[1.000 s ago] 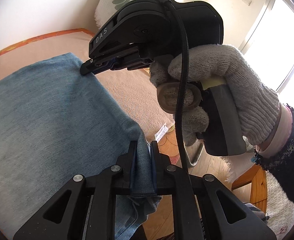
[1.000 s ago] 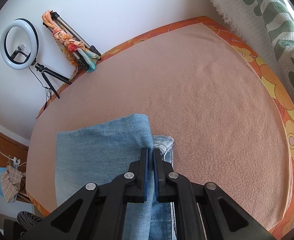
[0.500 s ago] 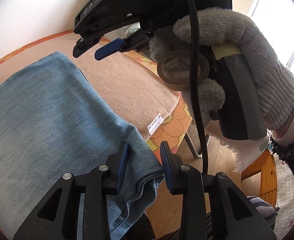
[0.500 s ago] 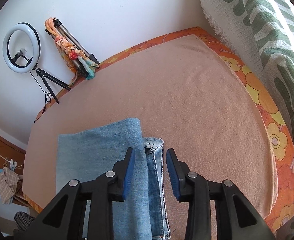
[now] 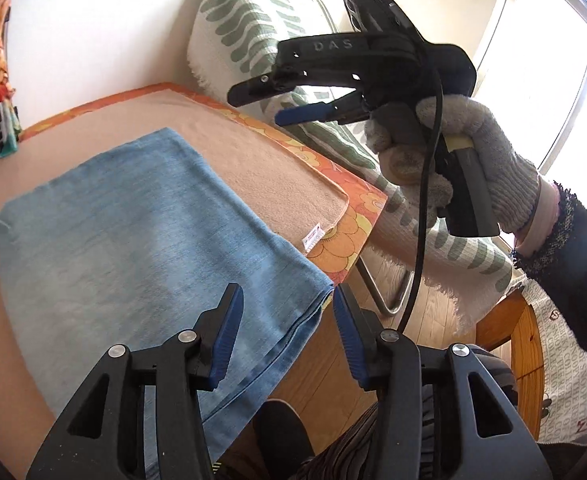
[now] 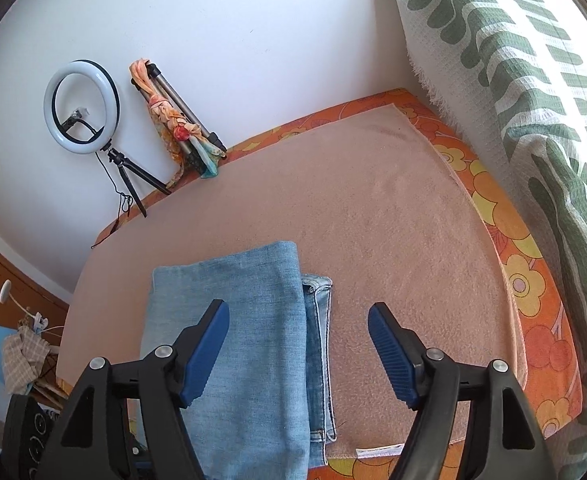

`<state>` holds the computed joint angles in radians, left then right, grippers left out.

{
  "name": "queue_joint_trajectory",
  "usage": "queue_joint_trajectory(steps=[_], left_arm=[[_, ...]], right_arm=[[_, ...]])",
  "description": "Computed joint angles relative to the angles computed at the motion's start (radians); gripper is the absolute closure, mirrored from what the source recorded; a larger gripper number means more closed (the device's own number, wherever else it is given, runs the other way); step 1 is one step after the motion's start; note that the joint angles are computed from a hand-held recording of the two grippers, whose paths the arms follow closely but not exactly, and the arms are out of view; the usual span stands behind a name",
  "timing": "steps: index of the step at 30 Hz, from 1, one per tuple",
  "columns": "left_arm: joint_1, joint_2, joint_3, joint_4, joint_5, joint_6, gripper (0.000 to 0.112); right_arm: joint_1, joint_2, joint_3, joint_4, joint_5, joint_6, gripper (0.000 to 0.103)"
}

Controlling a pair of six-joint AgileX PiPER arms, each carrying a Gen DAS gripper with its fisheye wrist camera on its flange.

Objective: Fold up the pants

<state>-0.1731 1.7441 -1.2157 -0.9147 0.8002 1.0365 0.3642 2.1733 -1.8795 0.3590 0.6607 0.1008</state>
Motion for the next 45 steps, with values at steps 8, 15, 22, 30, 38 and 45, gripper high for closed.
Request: queue_joint_trajectory(steps=[8,15,22,30,38,45], left_arm=[[0.286,0.058,-0.032,-0.006,0.123,-0.017,0.06],[0.388,0.206,-0.197,0.048,0.193,-0.172,0.06],[0.406,0.329,-0.336,0.041,0.289,-0.282,0.06],[0.411,0.375,-0.374,0.035,0.317,-0.303,0.059],[0.415,0.433,-0.423,0.01,0.327,-0.338,0.059],[0.406,0.437,-0.414,-0.023,0.306,-0.31,0.059]], right_arm=[[-0.015,0.037,0.114,0.282,-0.032,-0.278,0.018],[-0.042,0.116,0.11,0.464,-0.01,-0.435,0.018],[-0.075,0.186,0.06,0.619,0.058,-0.567,0.018],[-0.122,0.256,0.02,0.787,0.134,-0.695,0.017],[-0.095,0.34,-0.138,0.759,0.219,-0.697,0.017],[-0.076,0.37,-0.185,0.766,0.229,-0.723,0.017]])
